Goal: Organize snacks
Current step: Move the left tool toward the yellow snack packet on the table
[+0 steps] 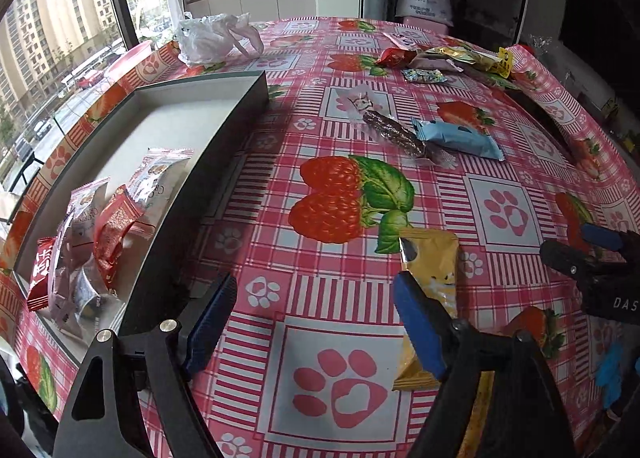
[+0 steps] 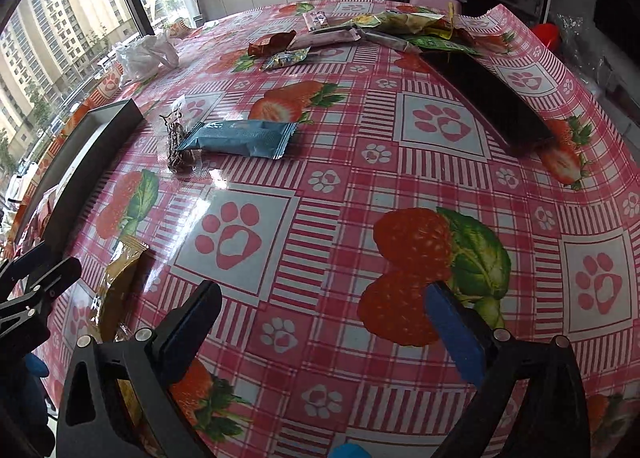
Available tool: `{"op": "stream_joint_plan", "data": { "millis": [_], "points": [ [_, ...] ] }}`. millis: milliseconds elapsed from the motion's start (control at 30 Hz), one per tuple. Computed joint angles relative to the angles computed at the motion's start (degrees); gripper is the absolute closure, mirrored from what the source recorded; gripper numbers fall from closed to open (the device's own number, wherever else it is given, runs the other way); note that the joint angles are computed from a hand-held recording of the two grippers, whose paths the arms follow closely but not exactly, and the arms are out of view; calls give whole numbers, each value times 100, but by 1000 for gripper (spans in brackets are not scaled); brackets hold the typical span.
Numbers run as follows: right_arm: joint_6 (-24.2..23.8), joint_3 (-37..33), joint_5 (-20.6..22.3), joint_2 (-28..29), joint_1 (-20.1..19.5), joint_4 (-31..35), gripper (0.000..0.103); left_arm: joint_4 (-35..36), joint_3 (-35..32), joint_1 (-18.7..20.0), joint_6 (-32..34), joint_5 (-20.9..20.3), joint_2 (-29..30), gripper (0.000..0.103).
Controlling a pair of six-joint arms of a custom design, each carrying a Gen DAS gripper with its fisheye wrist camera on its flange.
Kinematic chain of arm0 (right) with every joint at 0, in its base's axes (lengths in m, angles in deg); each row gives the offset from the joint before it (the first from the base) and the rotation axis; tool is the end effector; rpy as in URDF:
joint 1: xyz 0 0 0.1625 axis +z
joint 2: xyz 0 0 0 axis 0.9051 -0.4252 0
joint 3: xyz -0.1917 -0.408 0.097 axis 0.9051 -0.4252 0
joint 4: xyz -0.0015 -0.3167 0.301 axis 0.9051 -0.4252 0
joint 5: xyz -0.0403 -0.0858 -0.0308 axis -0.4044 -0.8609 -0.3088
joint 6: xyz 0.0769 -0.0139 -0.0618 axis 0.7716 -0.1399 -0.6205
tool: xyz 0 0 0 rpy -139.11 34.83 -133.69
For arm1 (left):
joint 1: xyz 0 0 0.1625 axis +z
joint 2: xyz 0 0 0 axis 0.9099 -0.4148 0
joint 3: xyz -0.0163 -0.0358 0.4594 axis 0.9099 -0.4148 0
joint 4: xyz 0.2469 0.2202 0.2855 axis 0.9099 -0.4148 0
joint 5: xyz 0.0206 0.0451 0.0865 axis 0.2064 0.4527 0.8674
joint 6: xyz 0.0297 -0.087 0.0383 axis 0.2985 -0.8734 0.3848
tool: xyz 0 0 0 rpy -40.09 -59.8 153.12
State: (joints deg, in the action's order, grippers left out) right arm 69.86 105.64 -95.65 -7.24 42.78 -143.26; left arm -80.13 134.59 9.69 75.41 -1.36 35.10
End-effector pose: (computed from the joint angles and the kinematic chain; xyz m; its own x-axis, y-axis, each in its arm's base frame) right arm 0.3037 -0.7542 -0.0289 -0.7713 0.1536 0.6176 -0.2244 0.8425 -0.4898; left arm -0.0090 -0.7951 0.2715 -0.6600 0.2767 -0.6984 0.5667 0.7937 -0.2210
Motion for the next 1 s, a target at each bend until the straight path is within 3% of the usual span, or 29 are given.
{"op": "stream_joint_plan", "data": {
  "millis": [133, 233, 300, 1000],
  "points": [
    [-779, -122, -485, 292, 123, -441, 0, -261, 0, 40, -15, -25, 97, 18],
    [-750, -95, -390, 274, 103, -502, 0, -456, 36, 81, 10, -105, 107, 11],
    [-778, -128, -416, 309, 105, -534, 0, -411, 33, 93, 13, -110, 118, 0],
    [-820, -209, -489, 400, 103, -739, 0, -252, -35, 114, -78, -185, 132, 0]
  ]
}}
